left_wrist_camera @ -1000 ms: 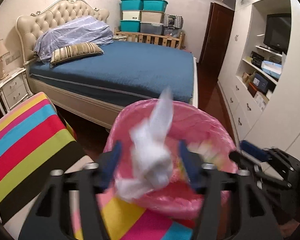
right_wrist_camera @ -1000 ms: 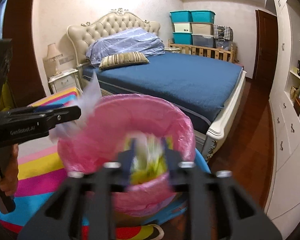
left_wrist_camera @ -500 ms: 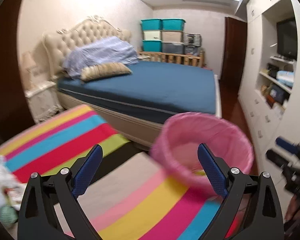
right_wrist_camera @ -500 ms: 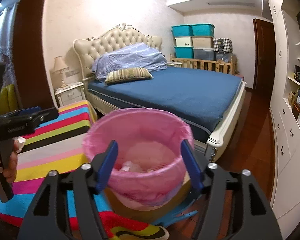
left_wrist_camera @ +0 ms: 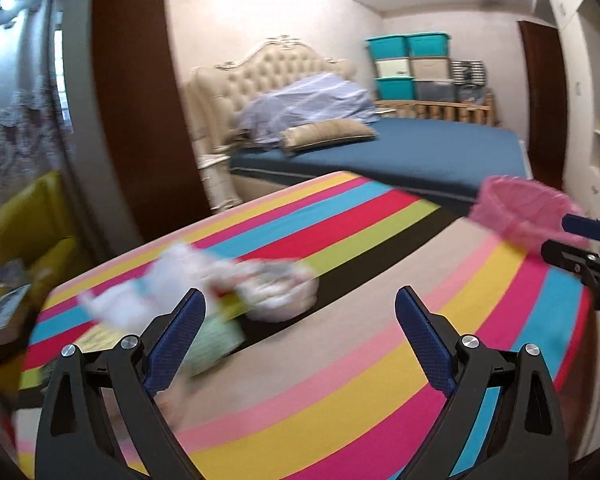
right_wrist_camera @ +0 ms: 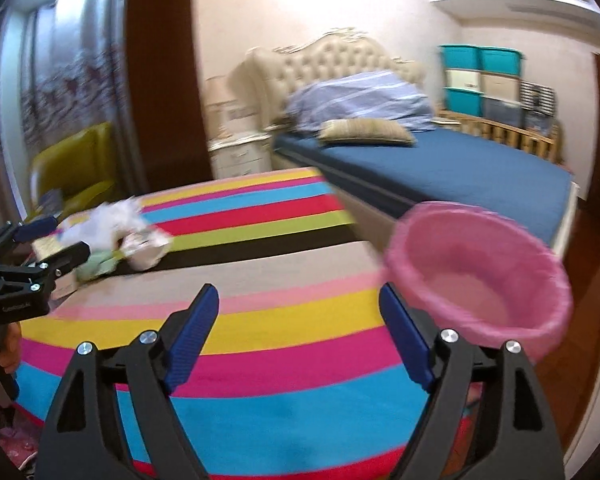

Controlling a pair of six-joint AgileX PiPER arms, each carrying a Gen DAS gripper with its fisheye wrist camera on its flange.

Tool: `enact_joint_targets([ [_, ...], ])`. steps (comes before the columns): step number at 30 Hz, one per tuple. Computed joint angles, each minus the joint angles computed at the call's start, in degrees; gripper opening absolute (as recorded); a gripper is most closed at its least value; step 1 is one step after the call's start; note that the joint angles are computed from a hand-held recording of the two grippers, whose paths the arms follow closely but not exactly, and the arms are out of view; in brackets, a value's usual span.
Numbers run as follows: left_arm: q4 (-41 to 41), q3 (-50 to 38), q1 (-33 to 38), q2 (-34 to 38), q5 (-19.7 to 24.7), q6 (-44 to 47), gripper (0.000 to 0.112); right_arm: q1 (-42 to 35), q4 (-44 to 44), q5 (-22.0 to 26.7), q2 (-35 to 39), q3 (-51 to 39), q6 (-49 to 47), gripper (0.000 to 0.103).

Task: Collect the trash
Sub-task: 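Grasp the yellow medicine box with the right tool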

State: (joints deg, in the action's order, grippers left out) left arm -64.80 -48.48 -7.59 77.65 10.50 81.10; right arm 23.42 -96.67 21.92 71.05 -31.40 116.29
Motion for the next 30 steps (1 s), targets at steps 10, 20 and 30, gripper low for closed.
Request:
enact_joint_targets([
  [10,-13.6,2.7,39.7,0.9,16.5,23.9,0.090,17.0,12.9,0.5,22.2,-21.8,-12.1,0.080],
  [20,-12.8,-3.4,55.7,10.2,21.4,24.9,0.090,28.0,30.6,7.4,39.2,-47.7,-38.5,0.086],
  [30,-8.5,-8.0,61.9,14.3,26.9,19.8,0.090,33.1,42.9,27.6,60.6,-82.7,-66.5,0.096],
])
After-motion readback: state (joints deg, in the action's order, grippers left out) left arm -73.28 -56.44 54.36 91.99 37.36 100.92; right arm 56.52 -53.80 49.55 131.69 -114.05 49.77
